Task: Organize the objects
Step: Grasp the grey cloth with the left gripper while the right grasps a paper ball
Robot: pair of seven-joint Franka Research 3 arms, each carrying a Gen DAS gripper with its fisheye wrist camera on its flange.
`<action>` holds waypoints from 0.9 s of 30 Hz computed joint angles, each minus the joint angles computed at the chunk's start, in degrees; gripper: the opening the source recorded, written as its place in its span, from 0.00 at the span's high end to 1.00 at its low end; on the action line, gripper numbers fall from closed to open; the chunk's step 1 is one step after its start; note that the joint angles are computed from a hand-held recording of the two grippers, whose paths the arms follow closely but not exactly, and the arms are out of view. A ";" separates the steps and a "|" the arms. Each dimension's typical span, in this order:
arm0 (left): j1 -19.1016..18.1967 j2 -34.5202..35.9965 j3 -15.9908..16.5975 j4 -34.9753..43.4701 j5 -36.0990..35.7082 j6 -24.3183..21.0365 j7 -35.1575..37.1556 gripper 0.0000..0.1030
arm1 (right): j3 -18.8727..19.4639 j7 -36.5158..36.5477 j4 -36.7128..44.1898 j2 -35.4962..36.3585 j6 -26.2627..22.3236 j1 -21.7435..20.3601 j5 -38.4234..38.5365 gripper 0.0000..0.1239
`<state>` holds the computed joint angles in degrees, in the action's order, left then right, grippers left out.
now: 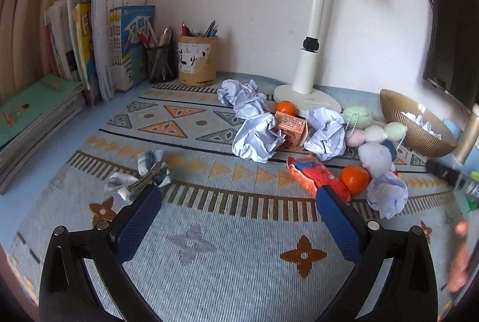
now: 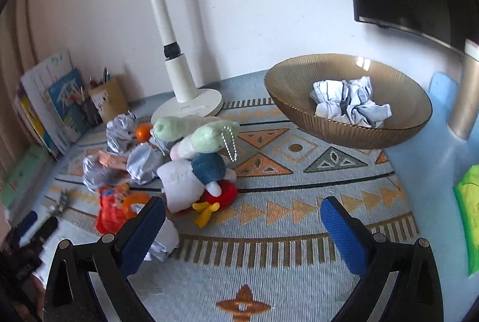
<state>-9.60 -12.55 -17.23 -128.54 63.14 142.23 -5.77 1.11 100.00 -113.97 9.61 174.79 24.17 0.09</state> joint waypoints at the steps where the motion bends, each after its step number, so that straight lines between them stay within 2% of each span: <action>1: -0.09 0.47 0.28 0.26 -0.81 0.37 1.00 0.01 | -2.29 3.09 -0.08 0.62 1.01 1.94 -3.25 0.17; 2: -0.29 1.14 0.71 0.63 -2.50 0.82 2.82 0.01 | -5.58 8.00 0.04 1.16 0.53 4.64 -8.17 0.17; 3: -0.43 1.89 1.07 1.11 -4.09 1.05 4.71 0.01 | -6.88 9.18 1.13 1.53 -1.74 5.93 -9.52 0.17; 5: -0.84 2.84 0.98 1.80 -5.53 0.53 7.27 0.01 | -6.59 10.92 0.68 1.44 0.14 5.41 -11.93 0.17; 7: -1.22 3.19 0.51 2.16 -4.85 -0.63 8.07 0.01 | -8.05 13.94 0.67 1.40 0.26 6.51 -15.20 0.17; 10: -2.03 3.16 -0.57 2.73 -2.54 -4.68 6.59 0.01 | -6.93 14.24 1.35 1.78 -0.71 5.57 -16.13 0.17; 14: -1.91 1.99 0.57 1.21 -2.31 -1.74 5.36 0.01 | -7.75 17.15 1.51 1.77 -0.87 6.20 -20.13 0.17; 15: -1.80 1.82 0.63 1.03 -2.41 -1.46 5.05 0.01 | -7.12 16.73 1.58 1.78 -1.02 5.69 -19.99 0.17; 17: -1.47 1.25 0.70 0.35 -1.82 -0.18 4.12 0.01 | -3.10 10.83 1.56 1.98 -0.77 2.60 -14.97 0.17; 18: -1.37 1.12 0.72 0.14 -1.83 0.36 4.10 0.01 | -3.18 10.50 1.59 2.00 -0.80 2.80 -15.18 0.17; 20: -1.29 1.37 0.57 0.33 -2.34 0.34 4.80 0.01 | -7.04 14.94 1.73 1.98 -0.95 6.24 -20.49 0.17; 24: -1.63 2.53 0.12 1.47 -2.76 -0.94 7.16 0.01 | -6.78 16.20 1.87 2.00 -1.38 6.01 -22.14 0.17; 27: -2.56 4.28 -0.31 3.31 -3.31 -3.83 10.40 0.01 | -5.89 15.82 1.78 1.98 -1.26 5.12 -21.15 0.17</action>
<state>-12.15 -8.27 -17.53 -125.23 59.83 138.40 4.63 -4.78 115.82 -112.19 11.59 173.54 29.29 -21.06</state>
